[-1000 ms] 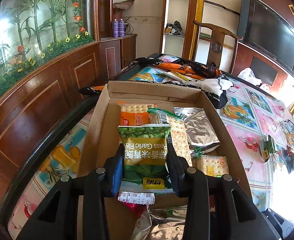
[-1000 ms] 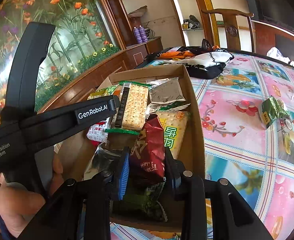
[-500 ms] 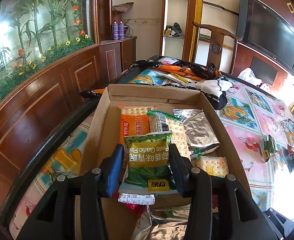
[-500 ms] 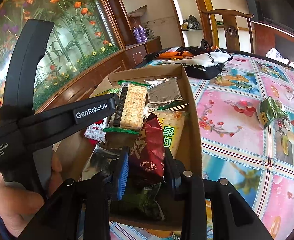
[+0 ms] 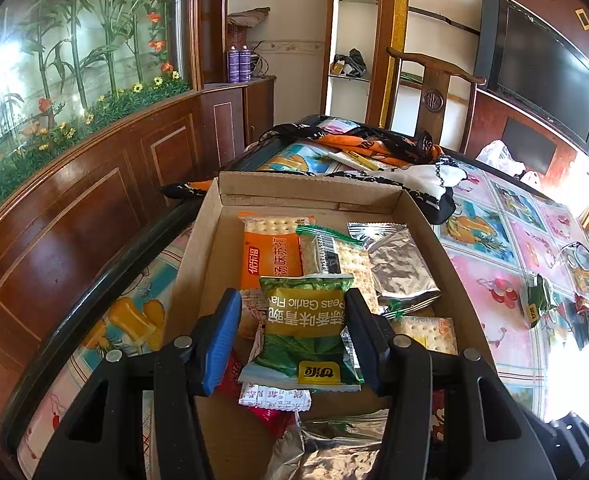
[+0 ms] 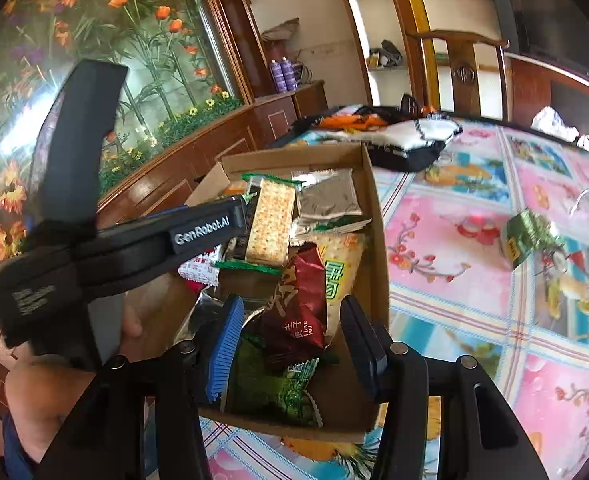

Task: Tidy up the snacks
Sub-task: 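Open the left tool releasing the peas pack while the right releases the chip bag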

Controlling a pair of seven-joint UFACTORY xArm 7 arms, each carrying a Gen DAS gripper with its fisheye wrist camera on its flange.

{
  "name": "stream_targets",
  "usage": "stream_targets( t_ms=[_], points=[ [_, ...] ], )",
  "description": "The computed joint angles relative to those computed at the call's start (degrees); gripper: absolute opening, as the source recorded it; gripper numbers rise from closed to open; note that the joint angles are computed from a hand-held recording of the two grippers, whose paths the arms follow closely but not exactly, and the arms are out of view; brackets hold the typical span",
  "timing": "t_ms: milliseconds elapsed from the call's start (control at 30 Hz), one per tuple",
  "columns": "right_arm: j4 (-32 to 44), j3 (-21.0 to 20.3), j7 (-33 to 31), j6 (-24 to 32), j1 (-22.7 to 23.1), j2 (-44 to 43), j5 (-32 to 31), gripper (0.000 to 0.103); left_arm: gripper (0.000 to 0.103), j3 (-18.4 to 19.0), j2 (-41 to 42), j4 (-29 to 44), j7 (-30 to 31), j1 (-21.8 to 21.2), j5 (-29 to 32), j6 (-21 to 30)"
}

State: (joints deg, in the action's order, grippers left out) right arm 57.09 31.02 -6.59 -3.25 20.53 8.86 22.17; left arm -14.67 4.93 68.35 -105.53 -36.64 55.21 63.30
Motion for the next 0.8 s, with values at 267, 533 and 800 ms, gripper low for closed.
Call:
stream_targets(
  t_ms=[267,533,800],
  points=[
    [-0.12,-1.29,2.57,1.61,0.61,-0.82,-0.69,0.034,0.057,0.07,0.28,0.35,-0.72,-0.32,1.02,0.27],
    [1.69,2.84,-2.58,1.05,-1.97,2.23,3.53,0.033,0.06,-0.05,0.63,0.84,-0.3,-0.56,1.43,0.81],
    [1.25,5.37,-6.21,1.55,-4.38,1.61,7.02,0.034,0.065,0.28,1.46,1.77,-0.26,-1.31,1.8,1.71]
  ],
)
